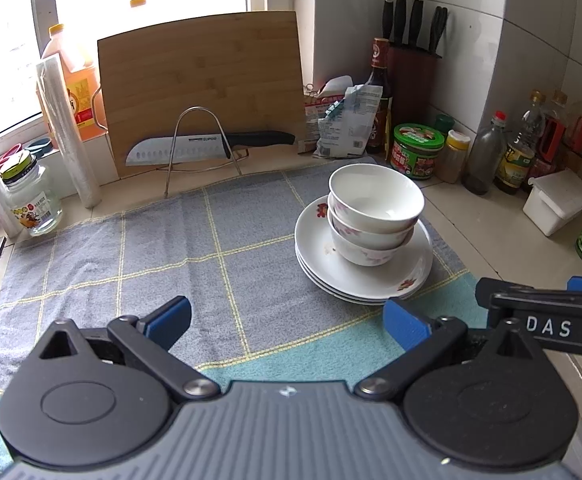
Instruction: Organize plates and bowls
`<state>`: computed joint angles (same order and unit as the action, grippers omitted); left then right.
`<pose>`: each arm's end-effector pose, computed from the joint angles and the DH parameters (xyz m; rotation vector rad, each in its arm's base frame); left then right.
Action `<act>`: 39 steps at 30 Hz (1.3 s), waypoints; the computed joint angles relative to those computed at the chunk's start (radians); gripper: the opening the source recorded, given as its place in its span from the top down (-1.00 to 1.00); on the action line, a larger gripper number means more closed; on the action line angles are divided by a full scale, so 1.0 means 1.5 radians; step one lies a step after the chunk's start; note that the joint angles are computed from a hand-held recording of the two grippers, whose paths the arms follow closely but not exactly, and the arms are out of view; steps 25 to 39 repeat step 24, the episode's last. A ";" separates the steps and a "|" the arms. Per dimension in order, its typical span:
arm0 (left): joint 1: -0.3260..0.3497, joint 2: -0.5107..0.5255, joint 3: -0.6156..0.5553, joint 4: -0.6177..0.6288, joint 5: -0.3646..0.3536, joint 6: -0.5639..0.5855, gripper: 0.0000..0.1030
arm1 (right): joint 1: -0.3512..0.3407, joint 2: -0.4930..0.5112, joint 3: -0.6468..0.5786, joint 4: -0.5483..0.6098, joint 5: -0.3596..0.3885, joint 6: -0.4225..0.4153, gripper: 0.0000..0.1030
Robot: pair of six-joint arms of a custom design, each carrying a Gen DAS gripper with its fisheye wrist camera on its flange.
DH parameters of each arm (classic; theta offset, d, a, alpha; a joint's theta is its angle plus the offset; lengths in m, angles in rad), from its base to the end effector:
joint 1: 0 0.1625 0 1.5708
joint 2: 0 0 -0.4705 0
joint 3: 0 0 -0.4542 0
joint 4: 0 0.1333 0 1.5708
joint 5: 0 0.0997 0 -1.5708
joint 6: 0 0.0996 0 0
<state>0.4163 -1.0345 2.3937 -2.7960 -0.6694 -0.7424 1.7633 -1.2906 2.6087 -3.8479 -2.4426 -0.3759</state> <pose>-0.3044 -0.3658 0.0483 0.5629 2.3151 -0.8431 0.1236 -0.3360 0.2197 0.0970 -2.0802 0.9616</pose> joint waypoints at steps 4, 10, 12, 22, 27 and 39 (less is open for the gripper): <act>-0.001 0.001 -0.001 0.002 0.000 -0.004 -0.98 | -0.001 -0.002 0.000 0.001 0.001 -0.001 -1.00; -0.002 0.002 -0.002 0.002 -0.001 -0.004 -0.98 | -0.001 -0.001 0.000 0.001 0.000 -0.001 -1.00; -0.001 0.002 -0.002 0.002 0.000 -0.003 -0.98 | -0.002 -0.004 0.000 0.003 0.001 -0.001 -1.00; -0.008 0.005 -0.006 0.016 0.003 -0.020 -0.98 | -0.014 -0.020 0.002 0.011 0.018 -0.012 -1.00; -0.007 0.005 -0.005 0.014 0.003 -0.018 -0.98 | -0.014 -0.021 0.002 0.011 0.020 -0.012 -1.00; -0.007 0.005 -0.005 0.014 0.003 -0.018 -0.98 | -0.014 -0.021 0.002 0.011 0.020 -0.012 -1.00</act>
